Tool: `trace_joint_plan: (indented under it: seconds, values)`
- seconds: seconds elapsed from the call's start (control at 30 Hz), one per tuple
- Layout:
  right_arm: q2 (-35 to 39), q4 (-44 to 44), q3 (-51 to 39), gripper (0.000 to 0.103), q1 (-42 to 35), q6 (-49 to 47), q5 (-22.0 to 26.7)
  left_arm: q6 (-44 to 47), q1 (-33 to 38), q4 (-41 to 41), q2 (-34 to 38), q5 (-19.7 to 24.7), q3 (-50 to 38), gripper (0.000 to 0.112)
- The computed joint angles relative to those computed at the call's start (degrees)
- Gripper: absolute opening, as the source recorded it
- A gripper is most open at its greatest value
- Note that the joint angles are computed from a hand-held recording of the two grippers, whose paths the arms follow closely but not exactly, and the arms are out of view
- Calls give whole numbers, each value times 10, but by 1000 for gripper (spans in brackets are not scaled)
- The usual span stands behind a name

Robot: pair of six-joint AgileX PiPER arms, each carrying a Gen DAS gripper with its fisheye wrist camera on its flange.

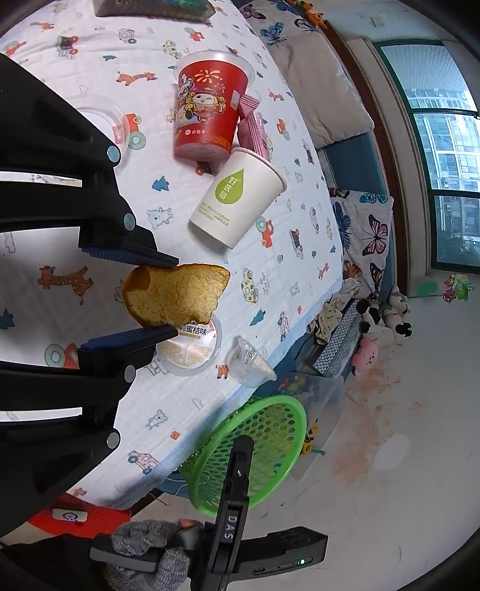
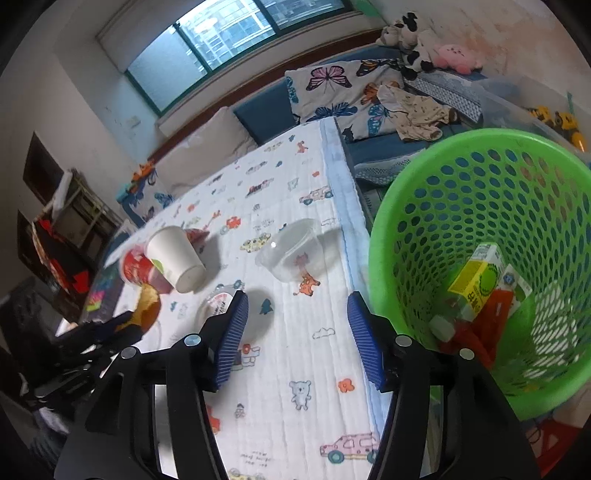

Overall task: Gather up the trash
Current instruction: 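Close the left tool on the bread while the right tool drops the clear cup into the basket, then grasp the large sealed pudding cup with the right tool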

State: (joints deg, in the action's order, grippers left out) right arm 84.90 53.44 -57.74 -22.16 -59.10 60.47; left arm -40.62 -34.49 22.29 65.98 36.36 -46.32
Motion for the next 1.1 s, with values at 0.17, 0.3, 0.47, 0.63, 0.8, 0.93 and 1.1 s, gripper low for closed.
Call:
trace_joint_plan:
  seconds: [0.17, 0.3, 0.47, 0.63, 0.8, 0.93, 1.1]
  values:
    - [4, -12, 7, 66, 38, 3, -38, 22, 24, -23, -6, -7, 10, 31]
    - [8, -20, 7, 71, 61, 5, -62, 35, 36, -35, -3, -14, 15, 31]
    - [21, -53, -6, 76, 104, 21, -105, 50, 48, -50, 0, -23, 19, 31]
    - [41, -81, -15, 79, 136, 44, -144, 61, 56, -63, 3, -31, 25, 31]
    - [51, -108, -10, 80, 164, 64, -195, 67, 59, -67, 5, -33, 26, 31]
    - [61, -125, -14, 80, 179, 82, -214, 68, 60, -70, 6, -35, 26, 32]
    - [64, -113, -17, 80, 176, 77, -214, 75, 64, -76, 7, -37, 27, 31]
